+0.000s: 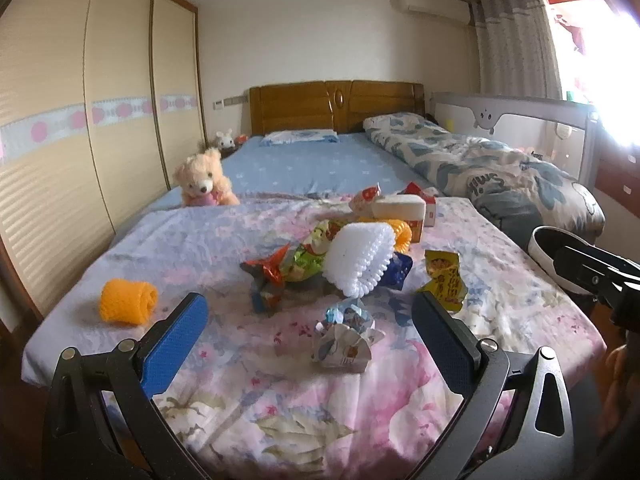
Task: Collect trash
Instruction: 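Move both tools toward the trash items on the bed, then grasp the crumpled foil wrapper with the left tool while the right tool grasps the yellow snack bag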
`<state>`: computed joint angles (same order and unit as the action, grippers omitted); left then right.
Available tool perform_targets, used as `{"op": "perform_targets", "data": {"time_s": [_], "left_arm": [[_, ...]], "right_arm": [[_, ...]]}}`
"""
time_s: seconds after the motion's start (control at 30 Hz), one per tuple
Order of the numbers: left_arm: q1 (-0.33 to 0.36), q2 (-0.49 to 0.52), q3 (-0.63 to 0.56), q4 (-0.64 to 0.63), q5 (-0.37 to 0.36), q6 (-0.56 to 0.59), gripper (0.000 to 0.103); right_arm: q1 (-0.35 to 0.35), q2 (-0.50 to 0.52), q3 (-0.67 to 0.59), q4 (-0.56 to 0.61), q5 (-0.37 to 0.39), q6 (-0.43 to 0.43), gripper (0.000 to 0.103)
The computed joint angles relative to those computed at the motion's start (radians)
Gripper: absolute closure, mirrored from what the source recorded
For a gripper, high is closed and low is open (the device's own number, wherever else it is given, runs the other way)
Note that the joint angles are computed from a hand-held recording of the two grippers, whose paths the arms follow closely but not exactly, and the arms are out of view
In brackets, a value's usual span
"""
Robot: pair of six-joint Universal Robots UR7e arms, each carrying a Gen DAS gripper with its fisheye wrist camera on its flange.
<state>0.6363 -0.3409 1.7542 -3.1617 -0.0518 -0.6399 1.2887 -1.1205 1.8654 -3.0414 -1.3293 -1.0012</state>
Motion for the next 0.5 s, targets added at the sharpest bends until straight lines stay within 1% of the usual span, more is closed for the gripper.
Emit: {"op": "perform_targets", "data": {"time_s": [0.1,0.27,0.33,0.37,0.4,0.43,0.5], "left_arm": [[0.015,-0.032,0.019,0.095,-0.027,-0.089,0.0],[0.041,-0.056,0.023,0.135,-0.084,-0.109,0.0],[0.053,-0.065,0.021,0.168,-0.1,-0.127,0.0],[0.059,-0.072,0.019,0.21,-0.11,-0.155,0.0],[0.067,-0.076,0.016,0.226,-0.122,-0.162,0.002],[0.075,-0.078,0.014,0.223,-0.14,-0.153,0.005],[0.09,-0.079,0.006,0.208,-0.174,-0.131,0.009]], "right_arm": [[0.008,0.014,-0.027,0.044,-0.022,0.011,0.002],[0.019,0.049,-0.083,0.126,-0.068,0.035,0.002],[0.026,0.07,-0.108,0.152,-0.094,0.042,0.002],[0.027,0.075,-0.116,0.165,-0.1,0.044,0.002],[0.031,0.088,-0.132,0.183,-0.112,0.049,0.003],[0.034,0.1,-0.145,0.194,-0.124,0.051,0.003],[0.039,0.123,-0.172,0.22,-0.142,0.057,0.003]]}}
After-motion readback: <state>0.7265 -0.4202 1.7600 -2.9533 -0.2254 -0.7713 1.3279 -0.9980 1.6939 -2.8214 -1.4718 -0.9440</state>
